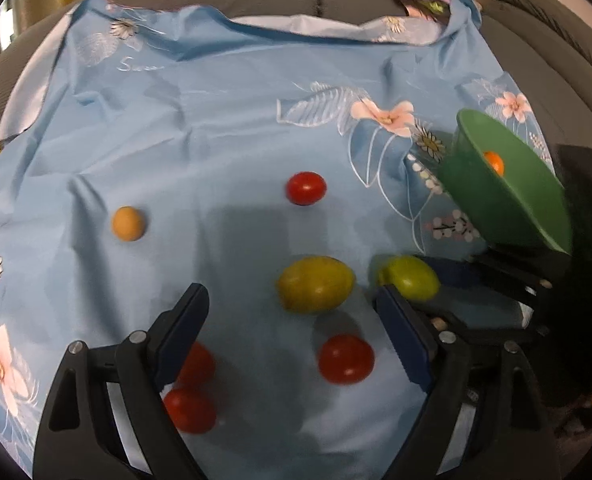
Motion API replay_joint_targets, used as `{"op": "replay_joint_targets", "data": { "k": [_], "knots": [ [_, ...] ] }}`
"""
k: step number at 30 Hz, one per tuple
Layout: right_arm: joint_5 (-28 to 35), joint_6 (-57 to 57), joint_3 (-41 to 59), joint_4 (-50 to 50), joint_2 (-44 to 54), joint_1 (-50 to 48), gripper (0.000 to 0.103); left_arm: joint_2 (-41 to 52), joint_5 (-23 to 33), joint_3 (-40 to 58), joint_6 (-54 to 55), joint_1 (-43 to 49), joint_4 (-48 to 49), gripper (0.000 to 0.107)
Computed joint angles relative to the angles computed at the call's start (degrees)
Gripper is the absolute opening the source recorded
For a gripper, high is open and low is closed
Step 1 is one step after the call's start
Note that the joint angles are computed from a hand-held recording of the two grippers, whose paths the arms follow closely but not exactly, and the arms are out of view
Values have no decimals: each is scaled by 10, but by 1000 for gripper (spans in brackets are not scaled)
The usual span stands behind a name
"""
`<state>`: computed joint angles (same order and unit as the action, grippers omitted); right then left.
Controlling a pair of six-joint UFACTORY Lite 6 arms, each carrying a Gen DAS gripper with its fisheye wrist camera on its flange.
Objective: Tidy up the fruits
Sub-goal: 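Grasp the green fruit with the right tool while the left tool grasps the lemon, then carry the green fruit and lemon over the green bowl with both tools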
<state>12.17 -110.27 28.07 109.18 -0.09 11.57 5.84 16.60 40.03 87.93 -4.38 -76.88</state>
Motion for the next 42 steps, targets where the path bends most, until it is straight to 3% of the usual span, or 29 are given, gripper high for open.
{"op": "replay_joint_targets", "data": {
  "k": [7, 11, 17, 19, 22, 30, 42],
  "knots": [
    [36, 36, -53, -27, -58, -22, 40, 84, -30, 55, -24, -44, -9, 70],
    [41, 34, -61, -31, -69, -32, 40, 92, -60, 59, 13, -63, -55, 48],
    [55, 26, -70, -29, -70, -59, 40, 93, -58, 56, 39, -58, -80, 46],
    [57, 33, -77, -36, -80, -61, 40, 85, -57, 51, -10, -57, -33, 46],
    [65, 62, -85, -64, -97, -65, 40, 46, -62, 25, -37, -58, -10, 46],
    [47, 208, -109, -191, -191, -39, 40, -104, -52, -70, -214, -32, 173, 46],
    [48, 666, -144, -608, -393, 10, 40, -366, 48, -191, -413, 22, 372, 46]
  ]
}}
